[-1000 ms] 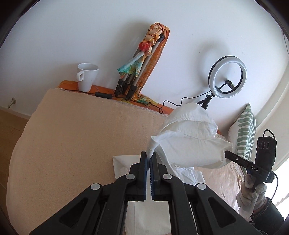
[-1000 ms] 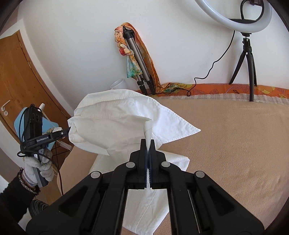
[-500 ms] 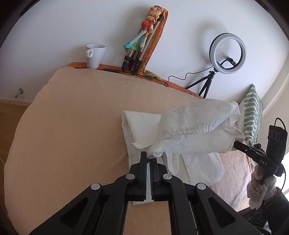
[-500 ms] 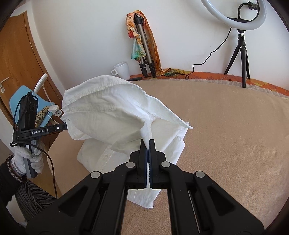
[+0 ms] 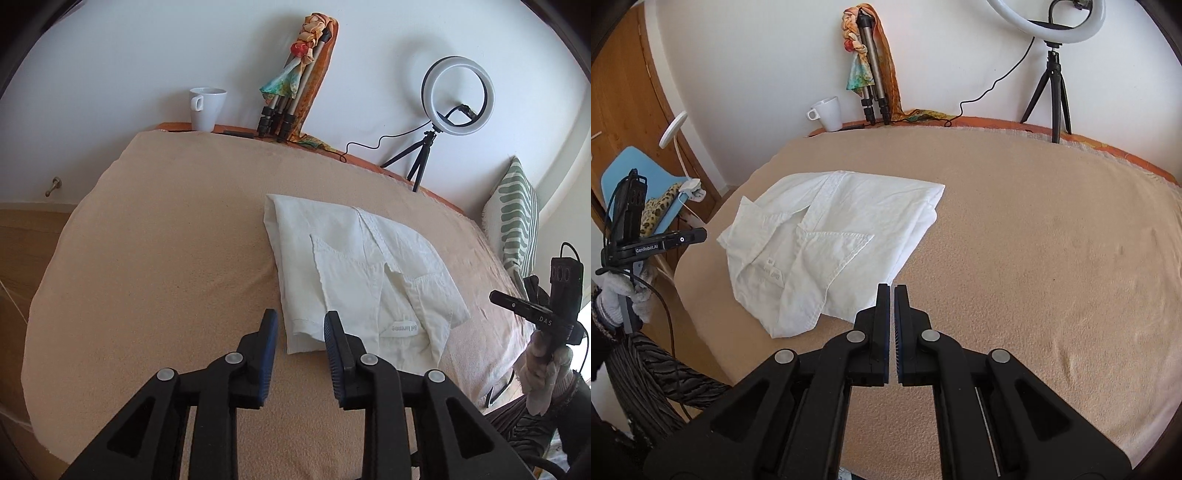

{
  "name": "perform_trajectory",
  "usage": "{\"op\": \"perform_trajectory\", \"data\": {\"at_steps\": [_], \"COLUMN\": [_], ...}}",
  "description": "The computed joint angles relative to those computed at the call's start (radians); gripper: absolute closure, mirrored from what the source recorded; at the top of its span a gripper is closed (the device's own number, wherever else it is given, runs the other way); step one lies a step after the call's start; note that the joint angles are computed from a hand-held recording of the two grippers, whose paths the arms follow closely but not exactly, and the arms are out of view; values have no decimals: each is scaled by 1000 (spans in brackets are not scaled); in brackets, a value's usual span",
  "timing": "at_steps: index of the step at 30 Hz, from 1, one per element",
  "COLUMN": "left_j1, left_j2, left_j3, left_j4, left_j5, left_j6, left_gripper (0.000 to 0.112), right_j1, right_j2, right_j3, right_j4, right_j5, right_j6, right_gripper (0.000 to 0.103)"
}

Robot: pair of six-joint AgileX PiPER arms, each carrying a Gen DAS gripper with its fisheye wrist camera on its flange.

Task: Fold small clothes

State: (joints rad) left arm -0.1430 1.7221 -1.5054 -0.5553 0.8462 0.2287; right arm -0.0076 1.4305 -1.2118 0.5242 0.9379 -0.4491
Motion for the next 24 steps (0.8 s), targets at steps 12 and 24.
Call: {"op": "perform_trajectory", "data": {"at_steps": [12, 24], "left_j1": [74, 23], "left_j2": [225, 207], "left_j3": [-167, -103], "left_j4": [-214, -83], "left_j5": [151, 108], "left_j6": [-99, -123], "left_gripper": [110, 112], "right_j1": [-104, -90], "right_j2": [260, 269], "right_j3": [-25, -19], "right_j4": [359, 407], "right_j5": [118, 150], "right_j6": [-5, -35], "right_gripper": [66, 99]}}
